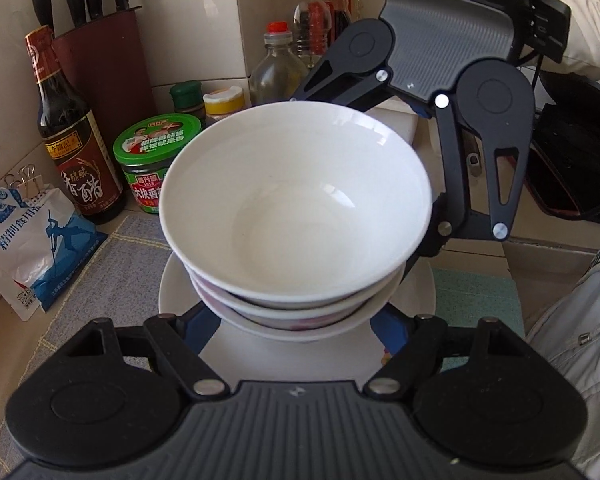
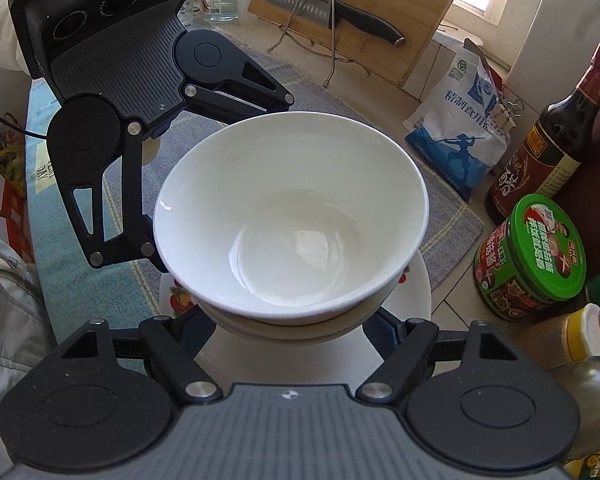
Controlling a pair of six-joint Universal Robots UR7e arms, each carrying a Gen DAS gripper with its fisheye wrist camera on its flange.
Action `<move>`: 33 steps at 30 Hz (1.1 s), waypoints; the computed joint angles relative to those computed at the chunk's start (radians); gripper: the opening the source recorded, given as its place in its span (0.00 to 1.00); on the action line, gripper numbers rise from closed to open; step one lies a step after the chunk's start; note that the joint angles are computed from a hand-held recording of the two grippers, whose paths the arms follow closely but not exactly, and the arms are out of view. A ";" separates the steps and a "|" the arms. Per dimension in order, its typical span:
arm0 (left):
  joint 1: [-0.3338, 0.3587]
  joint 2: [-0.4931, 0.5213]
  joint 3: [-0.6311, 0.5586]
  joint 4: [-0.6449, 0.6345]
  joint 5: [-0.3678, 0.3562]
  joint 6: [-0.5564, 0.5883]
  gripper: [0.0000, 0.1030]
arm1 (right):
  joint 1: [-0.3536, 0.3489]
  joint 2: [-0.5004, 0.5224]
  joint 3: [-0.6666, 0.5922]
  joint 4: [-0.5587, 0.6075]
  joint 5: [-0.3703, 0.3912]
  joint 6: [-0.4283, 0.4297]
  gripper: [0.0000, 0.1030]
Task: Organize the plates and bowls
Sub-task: 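Lower the bowl stack onto the flower plates and open both grippers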
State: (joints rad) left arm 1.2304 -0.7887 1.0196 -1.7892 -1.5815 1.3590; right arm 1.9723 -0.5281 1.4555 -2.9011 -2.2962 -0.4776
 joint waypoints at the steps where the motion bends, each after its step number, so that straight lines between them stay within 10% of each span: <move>1: 0.000 0.002 0.000 -0.002 0.001 -0.001 0.78 | -0.002 -0.001 0.001 -0.002 0.001 0.000 0.81; 24: 0.004 0.018 0.000 -0.020 0.011 0.002 0.79 | -0.014 -0.001 -0.010 0.041 -0.005 0.051 0.81; 33: 0.014 -0.016 0.047 -0.082 -0.019 0.015 0.96 | 0.007 0.010 -0.008 -0.019 -0.036 0.061 1.00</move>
